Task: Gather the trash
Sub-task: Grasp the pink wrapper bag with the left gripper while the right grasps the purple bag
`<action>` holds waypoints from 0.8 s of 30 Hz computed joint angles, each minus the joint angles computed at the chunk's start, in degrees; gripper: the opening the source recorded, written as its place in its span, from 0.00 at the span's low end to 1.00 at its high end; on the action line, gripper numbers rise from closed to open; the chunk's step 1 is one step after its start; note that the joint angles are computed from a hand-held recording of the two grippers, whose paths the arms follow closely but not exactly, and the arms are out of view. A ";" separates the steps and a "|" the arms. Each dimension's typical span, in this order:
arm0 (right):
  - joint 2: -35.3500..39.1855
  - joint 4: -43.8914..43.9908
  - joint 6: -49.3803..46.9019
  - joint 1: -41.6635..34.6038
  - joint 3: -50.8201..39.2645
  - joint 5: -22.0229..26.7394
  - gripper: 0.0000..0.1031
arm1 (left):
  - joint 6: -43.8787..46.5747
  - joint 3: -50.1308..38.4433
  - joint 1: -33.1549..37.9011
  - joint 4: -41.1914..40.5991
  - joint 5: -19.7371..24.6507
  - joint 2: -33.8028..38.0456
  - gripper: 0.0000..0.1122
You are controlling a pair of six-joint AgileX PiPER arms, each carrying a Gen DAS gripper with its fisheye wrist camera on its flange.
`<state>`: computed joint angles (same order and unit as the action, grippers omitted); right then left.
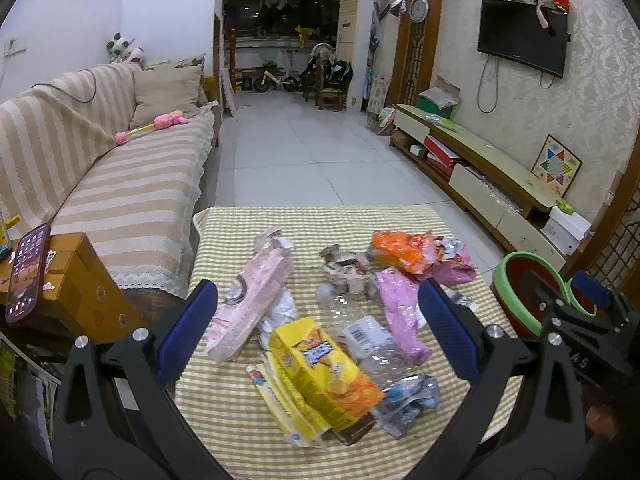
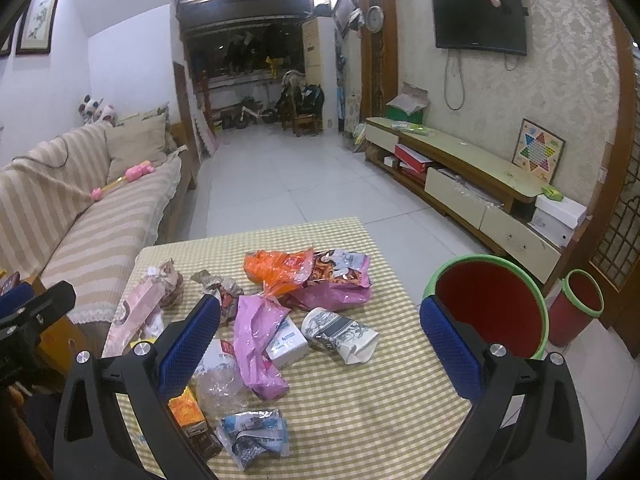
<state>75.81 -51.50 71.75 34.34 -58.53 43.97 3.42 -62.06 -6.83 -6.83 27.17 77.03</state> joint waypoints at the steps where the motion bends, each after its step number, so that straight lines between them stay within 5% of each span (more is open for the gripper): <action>1: 0.82 2.37 -3.31 -1.05 -0.22 -1.83 0.93 | 1.34 0.15 1.18 -1.24 -0.02 0.40 0.88; 5: 6.97 20.31 -24.15 -6.69 -4.37 -8.43 0.92 | 8.46 0.36 7.07 -8.32 0.89 3.48 0.88; 9: 16.07 42.05 -44.31 -12.49 -9.70 -10.86 0.58 | 14.83 -0.99 11.42 -14.34 1.28 8.14 0.84; 10: 19.14 46.45 -47.69 -13.81 -11.69 -10.35 0.57 | 17.63 -2.28 12.52 -17.13 2.09 10.05 0.83; 15: 27.44 50.84 -52.76 -14.94 -19.43 -6.33 0.57 | 23.53 -15.81 13.03 -17.97 7.88 24.84 0.81; 22: 34.82 54.23 -57.26 -15.58 -34.56 8.75 0.58 | 18.15 -38.75 10.74 -6.79 23.20 42.17 0.81; 24: 33.58 53.40 -54.65 -15.21 -34.98 9.95 0.58 | 18.07 -45.36 11.16 -7.18 29.40 46.57 0.73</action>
